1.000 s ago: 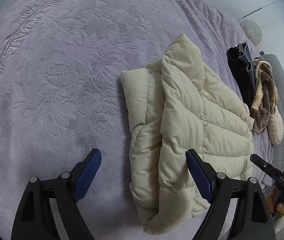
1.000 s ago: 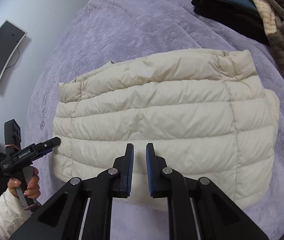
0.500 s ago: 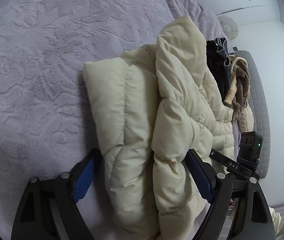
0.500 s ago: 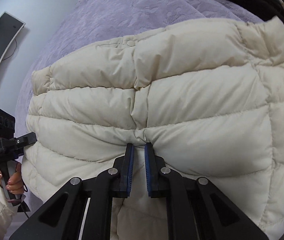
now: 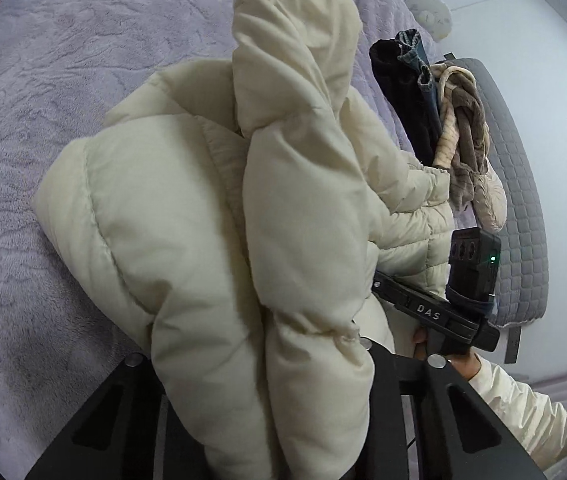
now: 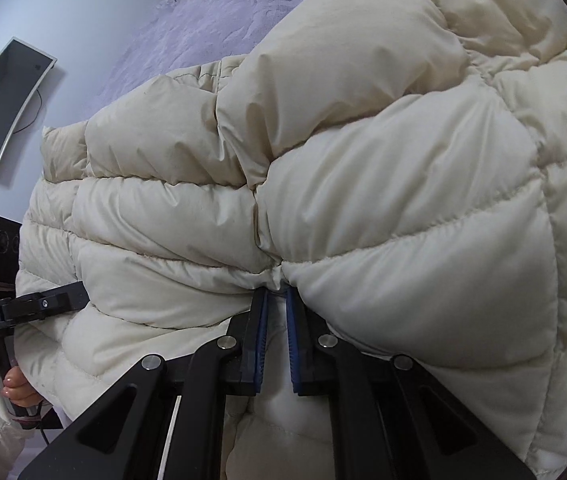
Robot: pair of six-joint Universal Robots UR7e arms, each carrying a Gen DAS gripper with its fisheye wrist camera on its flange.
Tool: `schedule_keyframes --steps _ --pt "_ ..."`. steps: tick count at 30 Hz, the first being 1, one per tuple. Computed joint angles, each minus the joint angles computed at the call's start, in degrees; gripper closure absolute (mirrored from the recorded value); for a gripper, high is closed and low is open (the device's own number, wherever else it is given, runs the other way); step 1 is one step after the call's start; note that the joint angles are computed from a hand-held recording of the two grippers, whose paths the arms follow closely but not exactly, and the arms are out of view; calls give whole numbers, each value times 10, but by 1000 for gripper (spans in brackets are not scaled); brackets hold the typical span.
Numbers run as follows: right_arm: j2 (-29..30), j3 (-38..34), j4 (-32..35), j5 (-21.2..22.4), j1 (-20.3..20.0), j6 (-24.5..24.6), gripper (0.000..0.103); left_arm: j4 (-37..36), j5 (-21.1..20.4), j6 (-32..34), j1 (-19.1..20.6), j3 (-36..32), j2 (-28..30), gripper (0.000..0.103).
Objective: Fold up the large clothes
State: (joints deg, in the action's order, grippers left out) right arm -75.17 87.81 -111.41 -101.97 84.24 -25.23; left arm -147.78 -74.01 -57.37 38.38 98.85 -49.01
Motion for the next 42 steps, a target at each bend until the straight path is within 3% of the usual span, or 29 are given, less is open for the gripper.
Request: schedule_keyframes --steps 5,18,21,25,27,28,30,31,32,34,36,37,39,40,41,42 --pt "-3 2 5 20 -10 -3 95 16 9 20 -24 -65 22 77" --pt "-1 -45 102 132 -72 -2 98 293 74 59 -81 -393 214 77" --pt "12 -86 169 170 -90 5 99 304 83 46 -83 -397 213 77" --pt "38 -175 282 196 -97 42 95 325 89 23 -83 -391 204 77" --pt "37 -213 310 204 -96 38 95 328 89 16 -82 -383 201 77" --pt "33 -232 320 207 -97 29 91 333 88 13 -83 -385 203 77" --pt "19 -265 326 204 -99 10 50 342 88 10 -83 -392 208 77" --pt "9 -273 317 198 -101 -1 17 348 88 8 -83 -397 211 77" --pt "-5 -275 301 192 -105 -16 14 356 89 6 -84 -410 218 77" --pt "-26 -275 262 142 -107 -34 16 362 88 1 -83 -417 223 77" --pt "-46 -257 218 87 -116 -34 28 373 89 -3 -83 -428 229 77" --pt "-49 -257 220 82 -129 -28 45 381 88 -6 -83 -435 233 77" --pt "-38 -276 256 97 -162 -9 65 403 88 -10 -83 -458 244 77" --pt "-35 -271 265 111 -174 -8 83 416 87 -10 -84 -473 253 77" --pt "-20 -290 277 122 -184 -10 90 433 84 -5 -82 -500 266 77" --pt "-16 -287 284 133 -195 -12 90 446 80 2 -82 -521 278 77"
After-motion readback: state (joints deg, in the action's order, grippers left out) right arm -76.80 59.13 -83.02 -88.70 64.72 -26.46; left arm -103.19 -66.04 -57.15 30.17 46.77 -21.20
